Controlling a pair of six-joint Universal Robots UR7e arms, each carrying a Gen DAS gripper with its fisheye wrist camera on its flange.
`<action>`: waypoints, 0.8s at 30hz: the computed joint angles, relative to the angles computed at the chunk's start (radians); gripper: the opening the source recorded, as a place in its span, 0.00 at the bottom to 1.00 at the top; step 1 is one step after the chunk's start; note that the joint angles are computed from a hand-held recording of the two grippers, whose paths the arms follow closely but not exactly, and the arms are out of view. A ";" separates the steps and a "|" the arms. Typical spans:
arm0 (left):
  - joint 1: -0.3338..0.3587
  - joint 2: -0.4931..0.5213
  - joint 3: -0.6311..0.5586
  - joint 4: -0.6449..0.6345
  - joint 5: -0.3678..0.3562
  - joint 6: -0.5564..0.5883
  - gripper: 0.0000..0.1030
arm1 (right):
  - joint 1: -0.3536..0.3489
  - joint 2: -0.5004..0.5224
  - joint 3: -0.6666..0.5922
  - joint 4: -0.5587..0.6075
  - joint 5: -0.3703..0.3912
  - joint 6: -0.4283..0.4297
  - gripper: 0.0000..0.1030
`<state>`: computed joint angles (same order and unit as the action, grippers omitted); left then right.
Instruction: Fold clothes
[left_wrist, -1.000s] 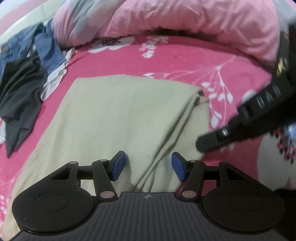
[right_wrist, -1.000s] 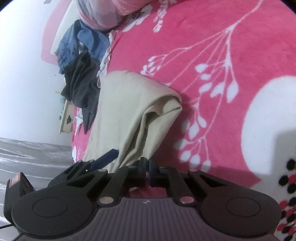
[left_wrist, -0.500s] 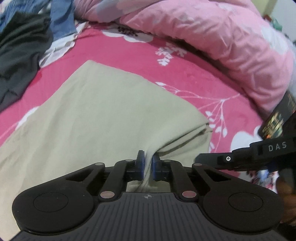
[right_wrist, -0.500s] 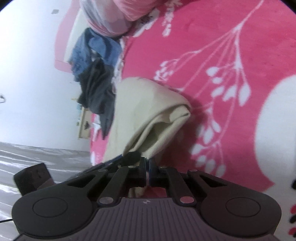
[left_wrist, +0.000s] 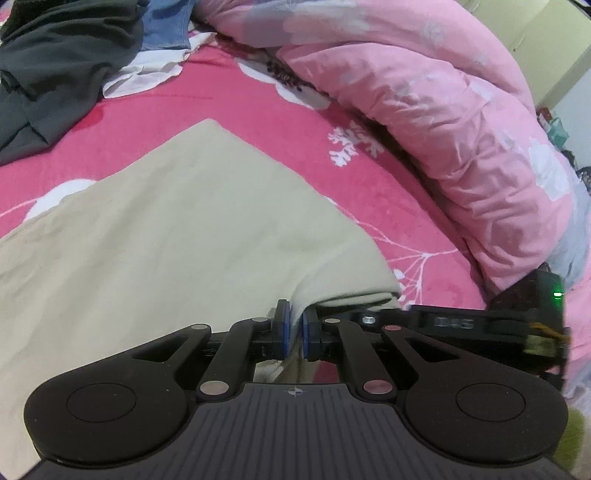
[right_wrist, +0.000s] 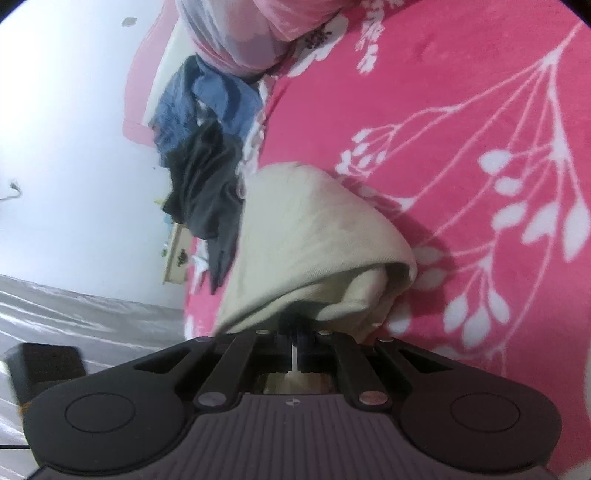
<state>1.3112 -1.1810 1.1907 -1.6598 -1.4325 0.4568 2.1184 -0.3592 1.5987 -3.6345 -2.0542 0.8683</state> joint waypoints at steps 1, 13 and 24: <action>0.002 -0.001 -0.001 0.001 -0.005 -0.001 0.04 | -0.003 0.008 -0.007 -0.012 0.001 0.009 0.03; -0.016 -0.052 0.128 -0.073 0.091 0.139 0.05 | -0.020 0.087 -0.079 -0.084 -0.030 0.214 0.03; -0.010 -0.057 0.125 -0.091 0.069 0.151 0.05 | 0.084 -0.084 0.045 0.180 -0.200 0.039 0.41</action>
<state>1.3013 -1.2382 1.3153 -1.7507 -1.3632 0.6078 2.2023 -0.4436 1.6437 -3.4544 -2.2538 0.9076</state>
